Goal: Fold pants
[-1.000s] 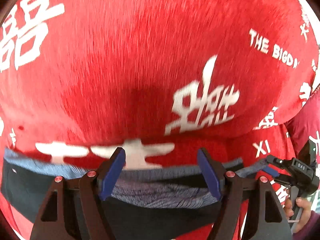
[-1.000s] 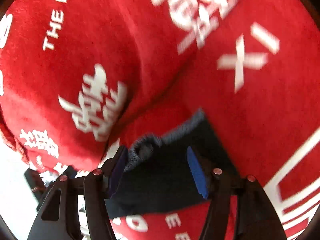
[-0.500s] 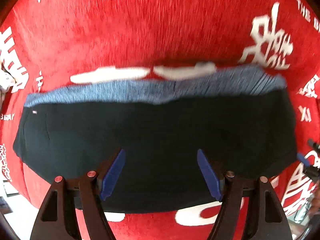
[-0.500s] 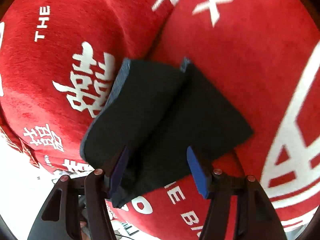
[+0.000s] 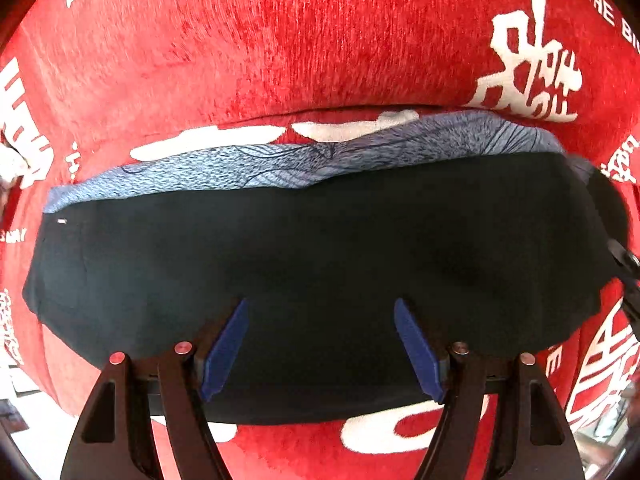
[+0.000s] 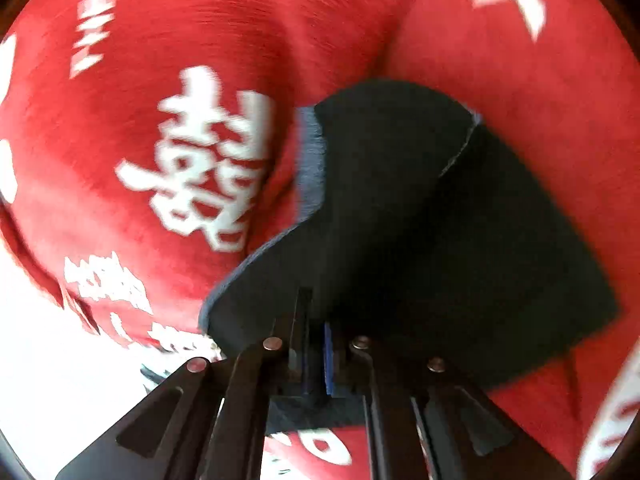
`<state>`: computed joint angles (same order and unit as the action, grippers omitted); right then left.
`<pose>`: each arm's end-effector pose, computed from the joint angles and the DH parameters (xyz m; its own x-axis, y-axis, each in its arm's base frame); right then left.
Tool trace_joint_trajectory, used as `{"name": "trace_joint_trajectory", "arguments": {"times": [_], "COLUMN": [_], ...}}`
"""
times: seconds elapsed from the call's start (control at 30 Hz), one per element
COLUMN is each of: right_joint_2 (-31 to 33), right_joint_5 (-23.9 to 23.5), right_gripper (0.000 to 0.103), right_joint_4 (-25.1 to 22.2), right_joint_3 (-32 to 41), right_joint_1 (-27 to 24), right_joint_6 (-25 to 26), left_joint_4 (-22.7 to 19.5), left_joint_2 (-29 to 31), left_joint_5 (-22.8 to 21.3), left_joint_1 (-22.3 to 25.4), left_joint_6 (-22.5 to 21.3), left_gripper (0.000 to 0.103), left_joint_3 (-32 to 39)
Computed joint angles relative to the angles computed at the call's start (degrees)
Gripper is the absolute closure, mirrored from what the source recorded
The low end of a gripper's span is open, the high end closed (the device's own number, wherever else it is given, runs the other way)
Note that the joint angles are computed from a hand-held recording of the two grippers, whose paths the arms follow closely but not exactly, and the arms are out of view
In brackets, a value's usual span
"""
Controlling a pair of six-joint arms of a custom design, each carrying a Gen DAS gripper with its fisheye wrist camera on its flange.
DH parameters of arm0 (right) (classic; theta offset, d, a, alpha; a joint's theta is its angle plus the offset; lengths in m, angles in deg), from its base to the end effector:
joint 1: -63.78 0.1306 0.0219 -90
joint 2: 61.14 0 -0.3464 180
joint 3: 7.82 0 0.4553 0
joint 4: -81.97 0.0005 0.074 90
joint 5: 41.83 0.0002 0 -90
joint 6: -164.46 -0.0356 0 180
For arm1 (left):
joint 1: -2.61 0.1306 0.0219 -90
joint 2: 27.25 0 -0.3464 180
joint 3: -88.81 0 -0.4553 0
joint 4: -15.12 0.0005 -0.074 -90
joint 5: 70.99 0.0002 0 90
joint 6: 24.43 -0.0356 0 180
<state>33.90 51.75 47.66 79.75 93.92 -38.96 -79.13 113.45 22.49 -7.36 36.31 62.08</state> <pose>0.5075 0.2915 0.3433 -0.1939 0.9464 0.2582 0.7119 -0.0454 0.7008 0.7382 -0.1325 0.3407 -0.7615 0.6292 -0.1556 0.6346 0.7726 0.0183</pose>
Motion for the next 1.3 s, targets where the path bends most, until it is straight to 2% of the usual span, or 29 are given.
{"name": "trace_joint_trajectory", "arguments": {"times": [0.07, 0.13, 0.17, 0.2, 0.23, 0.3, 0.33, 0.43, 0.47, 0.53, 0.57, 0.6, 0.63, 0.67, 0.7, 0.77, 0.8, 0.87, 0.93, 0.97, 1.0, 1.03, 1.1, 1.13, 1.2, 1.27, 1.3], "right_joint_2": [-1.0, -0.9, -1.2, -2.6, -3.8, -6.7, -7.7, -10.2, -10.5, -11.3, -11.2, -10.9, -10.4, -10.5, -11.0, -11.9, -12.2, -11.7, -10.5, -10.7, -11.8, -12.1, -10.7, -10.1, -7.0, -2.9, -0.6], "right_joint_5": [-0.7, -4.7, -6.4, -7.0, -5.5, -0.3, 0.8, 1.2, 1.7, 6.4, 8.2, 9.9, 9.8, 10.0, 10.7, 9.6, 8.4, 3.7, -3.5, -5.1, -2.7, -2.1, -1.9, -1.2, -0.7, -2.5, -3.5], "right_gripper": [0.097, 0.092, 0.085, 0.070, 0.064, 0.040, 0.040, 0.040, 0.039, 0.039, 0.050, 0.081, 0.090, 0.090, 0.090, 0.091, 0.091, 0.090, 0.082, 0.083, 0.077, 0.073, 0.070, 0.070, 0.070, 0.070, 0.062], "right_joint_4": [-4.1, -7.4, -7.0, -4.9, -4.6, -7.3, -7.8, -6.7, -5.2, 0.2, 2.1, 3.9, 5.7, 6.3, 5.0, 1.2, -1.4, -4.3, -7.0, -7.7, -7.2, -9.6, -19.7, -22.4, -26.7, -27.2, -27.0], "right_joint_3": [0.6, 0.0, -1.3, -4.0, -5.3, -6.8, -7.4, -10.9, -12.2, -15.6, -16.7, -17.5, -18.0, -18.2, -17.5, -14.8, -13.3, -12.7, -13.1, -13.8, -14.6, -13.8, -8.3, -6.1, -0.1, 4.8, 7.0], "right_joint_1": [1.6, 2.6, 2.8, 3.1, 3.5, 4.9, 5.4, 7.2, 7.5, 8.1, 8.1, 8.0, 7.6, 7.2, 6.7, 5.4, 5.1, 4.5, 3.9, 4.1, 4.8, 5.1, 5.1, 5.0, 3.6, 1.5, 0.7], "right_joint_6": [0.5, 0.9, -0.1, -3.1, -5.2, -7.3, -8.1, -13.8, -16.4, -21.4, -22.9, -24.5, -26.3, -27.3, -25.5, -16.7, -12.3, -8.6, -8.6, -10.9, -14.5, -15.4, -13.2, -11.2, -1.5, 9.5, 13.7], "left_joint_4": [-0.4, -2.5, -2.5, -2.2, -2.0, -0.6, -0.1, 0.4, 0.3, 0.3, 0.9, 2.2, 3.0, 3.1, 3.2, 4.1, 4.6, 6.8, 5.2, 4.2, 4.1, 4.8, 4.5, 4.0, 2.9, 1.5, 0.9], "left_joint_2": [0.4, 3.1, 3.3, 3.4, 3.2, 1.9, 1.3, 0.7, 0.6, 0.6, 0.2, -0.6, -1.2, -1.4, -1.8, -3.4, -4.1, -5.7, -4.7, -4.1, -4.2, -4.6, -3.0, -1.6, 1.1, 5.6, 7.5], "left_joint_5": [-1.2, -2.4, -3.2, -3.0, -2.5, -2.1, -1.8, -2.2, -2.1, -1.5, -1.8, -2.9, -3.3, -3.3, -3.3, -3.8, -3.7, -4.2, -4.6, -5.0, -4.7, -3.5, -2.3, -1.5, -1.1, -2.0, -2.6], "left_joint_1": [0.0, 0.0, -0.2, -0.3, -0.2, -0.5, -0.8, -1.9, -2.3, -2.8, -3.1, -3.5, -3.6, -3.6, -3.6, -3.7, -3.7, -3.7, -3.7, -3.8, -3.8, -3.7, -3.7, -3.8, -4.3, -5.3, -5.4], "left_joint_6": [0.6, 1.9, 2.4, 2.5, 2.4, 1.4, 0.8, 1.3, 2.1, 3.1, 2.9, 2.5, 2.1, 1.7, 1.0, 0.0, -0.3, -0.2, 0.4, 0.7, 0.7, 0.7, 1.2, 2.2, 3.6, 5.8, 6.1], "left_gripper": [0.028, 0.028, 0.028, 0.028, 0.028, 0.028, 0.028, 0.028, 0.028, 0.028, 0.028, 0.028, 0.028, 0.028, 0.028, 0.028, 0.027, 0.020, 0.020, 0.020, 0.020, 0.020, 0.020, 0.020, 0.020, 0.020, 0.020], "left_joint_3": [-0.2, 3.4, 3.4, 3.5, 3.4, 1.5, 0.4, -1.2, -1.7, -2.3, -3.3, -5.0, -5.9, -6.1, -6.7, -9.2, -10.5, -13.3, -11.4, -10.1, -9.5, -9.1, -5.5, -2.8, 1.4, 7.6, 10.0]}}
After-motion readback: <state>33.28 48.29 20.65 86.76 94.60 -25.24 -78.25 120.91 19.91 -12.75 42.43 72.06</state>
